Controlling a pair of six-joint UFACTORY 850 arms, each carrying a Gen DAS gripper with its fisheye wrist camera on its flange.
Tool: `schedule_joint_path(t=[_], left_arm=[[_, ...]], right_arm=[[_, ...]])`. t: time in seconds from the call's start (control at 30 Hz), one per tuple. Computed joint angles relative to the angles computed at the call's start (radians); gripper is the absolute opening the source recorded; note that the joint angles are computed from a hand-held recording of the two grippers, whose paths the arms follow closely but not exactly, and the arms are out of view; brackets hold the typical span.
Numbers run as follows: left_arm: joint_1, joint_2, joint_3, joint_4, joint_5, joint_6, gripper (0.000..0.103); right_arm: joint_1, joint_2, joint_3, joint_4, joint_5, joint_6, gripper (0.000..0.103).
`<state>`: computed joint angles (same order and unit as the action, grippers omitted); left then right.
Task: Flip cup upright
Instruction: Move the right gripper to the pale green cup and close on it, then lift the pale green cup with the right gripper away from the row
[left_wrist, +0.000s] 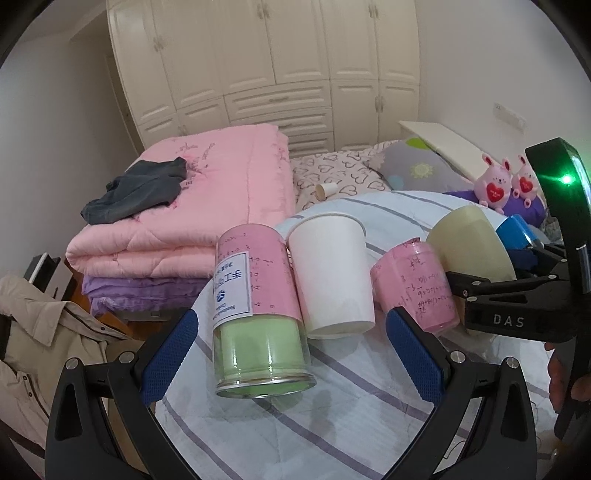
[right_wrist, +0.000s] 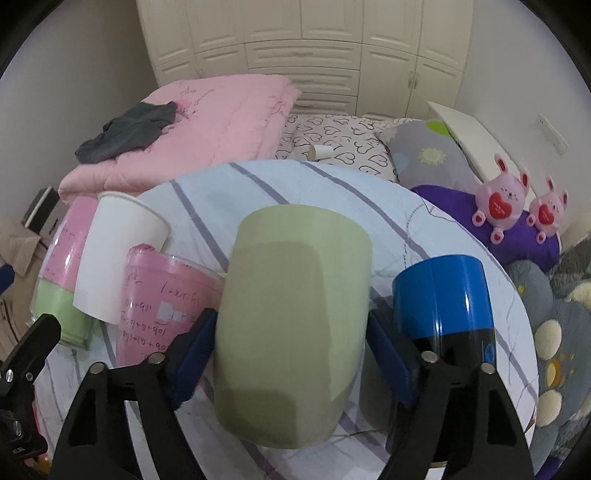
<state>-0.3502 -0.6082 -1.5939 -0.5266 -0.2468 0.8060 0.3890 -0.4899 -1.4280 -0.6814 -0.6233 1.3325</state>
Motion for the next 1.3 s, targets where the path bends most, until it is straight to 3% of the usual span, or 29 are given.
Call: schedule_joint_path(t=[0.87,1.07,1.3], left_arm=[[0.008,0.072,0.064,-0.057,0.012,0.062,0.103],[0.018,0.134,0.126,-0.183,0.022,0.196,0.103],[0.038,0.247,0.257,-0.361,0.027,0.389,0.103]], right_arm=[[0.014,0.059,0.024,0.004,0.013,0.005,0.080],[0.038,0.116,0.066,-0.004,0.004,0.032,0.080],[0.099,0.175,0.103,-0.040,-0.064,0.092,0.080]])
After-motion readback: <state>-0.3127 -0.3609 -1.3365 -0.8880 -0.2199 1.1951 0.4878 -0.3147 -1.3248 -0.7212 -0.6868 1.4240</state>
